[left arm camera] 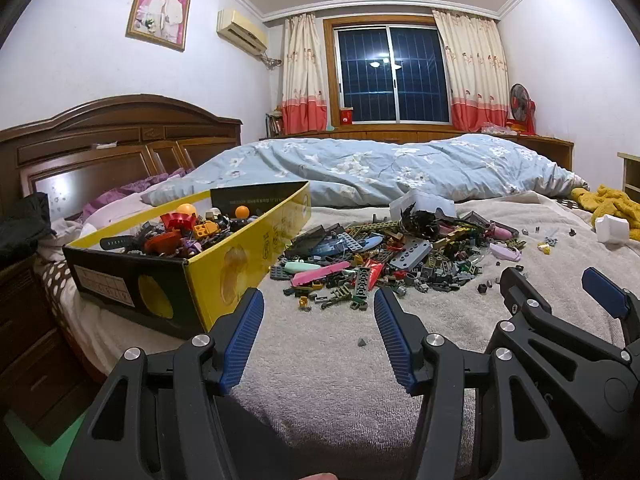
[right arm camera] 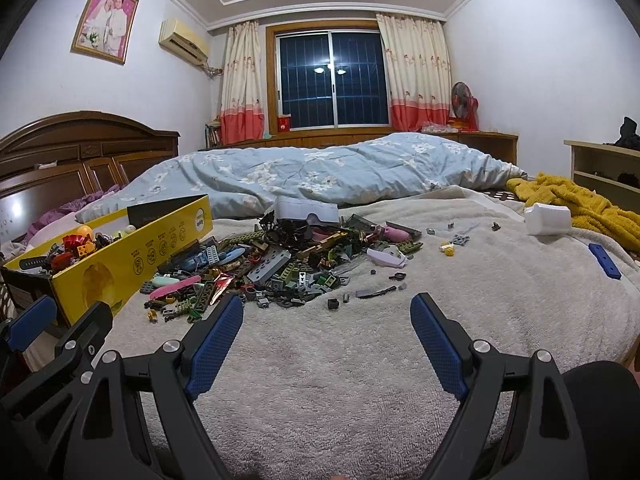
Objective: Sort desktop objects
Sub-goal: 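Move the right tool toward the pile of building bricks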
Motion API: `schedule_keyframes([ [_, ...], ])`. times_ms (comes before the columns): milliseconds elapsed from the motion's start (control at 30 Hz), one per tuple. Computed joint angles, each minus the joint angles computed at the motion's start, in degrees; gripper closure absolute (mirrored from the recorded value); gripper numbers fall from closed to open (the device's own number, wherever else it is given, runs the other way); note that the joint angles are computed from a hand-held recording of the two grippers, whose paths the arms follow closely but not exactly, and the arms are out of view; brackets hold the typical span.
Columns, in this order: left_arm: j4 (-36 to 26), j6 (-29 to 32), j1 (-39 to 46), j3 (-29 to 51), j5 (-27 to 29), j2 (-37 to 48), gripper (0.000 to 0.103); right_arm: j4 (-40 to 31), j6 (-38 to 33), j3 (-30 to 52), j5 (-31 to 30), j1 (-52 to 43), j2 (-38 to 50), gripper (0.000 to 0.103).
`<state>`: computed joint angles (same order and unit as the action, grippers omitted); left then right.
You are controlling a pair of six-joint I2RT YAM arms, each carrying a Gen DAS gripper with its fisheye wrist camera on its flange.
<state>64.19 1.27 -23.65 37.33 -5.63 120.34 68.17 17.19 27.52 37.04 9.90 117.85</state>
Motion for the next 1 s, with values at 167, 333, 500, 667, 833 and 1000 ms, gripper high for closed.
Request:
schedule_keyframes([
  [167,-0.2,0.0,0.0,0.0,-0.1,0.0,0.045,-0.2,0.2,0.1,-0.1,0.0,0.1,0.016],
  [333,0.2,-0.4,0.1,-0.2,0.7,0.0,0.045,0.3,0.2,0.1,-0.1,0.0,0.3,0.016],
  [500,-2.4,1.3,1.8,-0.2,6.1,-2.0,0.044,3.6,-0.7,-2.6,-5.9,-2.1,-2.0,0.016],
  [667,3.1,5.2,6.0,-1.4,14.6,-1.2,0.045,3.2,-5.9,-2.2,-33.7,-10.9,-6.8,0.018],
  [833,-2.8,11.0,6.8,3.3,15.3,1.6,0.045,-10.4,-10.9,7.4,-45.0,-14.0,-5.9,0.061],
  [1000,-11.9,11.4,7.1,11.0,15.2,6.8,0.045,-27.9,-18.4,21.4,-51.9,-14.8,0.3,0.072],
])
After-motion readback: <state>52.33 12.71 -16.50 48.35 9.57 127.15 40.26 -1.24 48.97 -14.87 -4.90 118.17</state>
